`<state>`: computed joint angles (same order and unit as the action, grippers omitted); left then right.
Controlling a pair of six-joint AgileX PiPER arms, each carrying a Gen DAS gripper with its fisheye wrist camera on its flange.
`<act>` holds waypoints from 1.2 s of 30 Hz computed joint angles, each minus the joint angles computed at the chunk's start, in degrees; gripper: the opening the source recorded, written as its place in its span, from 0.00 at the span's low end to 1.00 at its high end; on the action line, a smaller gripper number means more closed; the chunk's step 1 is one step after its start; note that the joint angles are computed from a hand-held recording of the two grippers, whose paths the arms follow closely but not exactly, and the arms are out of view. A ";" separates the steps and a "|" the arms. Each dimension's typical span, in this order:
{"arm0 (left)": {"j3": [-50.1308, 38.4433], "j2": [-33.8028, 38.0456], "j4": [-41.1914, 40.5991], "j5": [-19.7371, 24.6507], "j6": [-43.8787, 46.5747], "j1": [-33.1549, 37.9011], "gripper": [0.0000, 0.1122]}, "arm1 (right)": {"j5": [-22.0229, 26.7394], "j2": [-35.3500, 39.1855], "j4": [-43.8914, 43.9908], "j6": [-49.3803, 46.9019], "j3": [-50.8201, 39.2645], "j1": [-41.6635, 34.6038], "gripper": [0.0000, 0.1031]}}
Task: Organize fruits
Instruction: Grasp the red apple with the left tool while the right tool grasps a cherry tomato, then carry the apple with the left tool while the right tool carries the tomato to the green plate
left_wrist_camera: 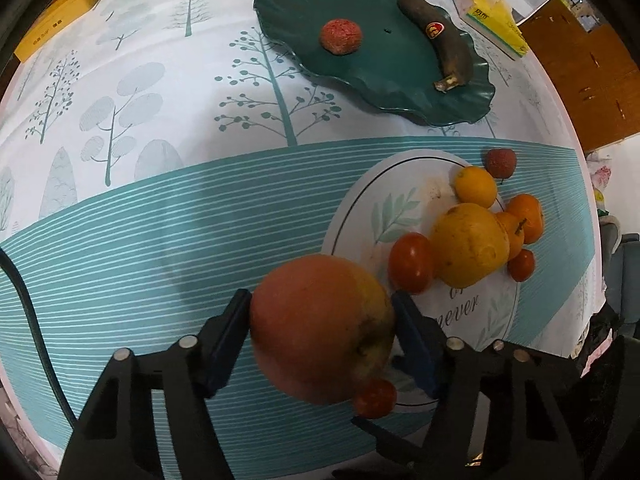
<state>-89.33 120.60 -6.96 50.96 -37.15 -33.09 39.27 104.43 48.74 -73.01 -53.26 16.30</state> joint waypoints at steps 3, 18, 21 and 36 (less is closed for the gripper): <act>0.21 -0.30 0.27 -0.05 -0.44 -0.15 0.61 | 0.61 0.34 0.12 -0.36 -0.22 0.19 0.28; 0.40 -3.25 5.51 1.09 -6.05 -1.16 0.61 | 1.89 0.27 2.28 -1.94 0.03 -1.58 0.26; -0.60 -4.40 7.94 2.24 -7.45 -0.94 0.61 | 2.57 -0.35 2.97 -2.38 -0.19 -2.60 0.26; -16.77 0.13 16.35 8.64 -5.91 3.66 0.61 | 4.23 -1.11 4.34 1.55 -9.75 -5.53 0.26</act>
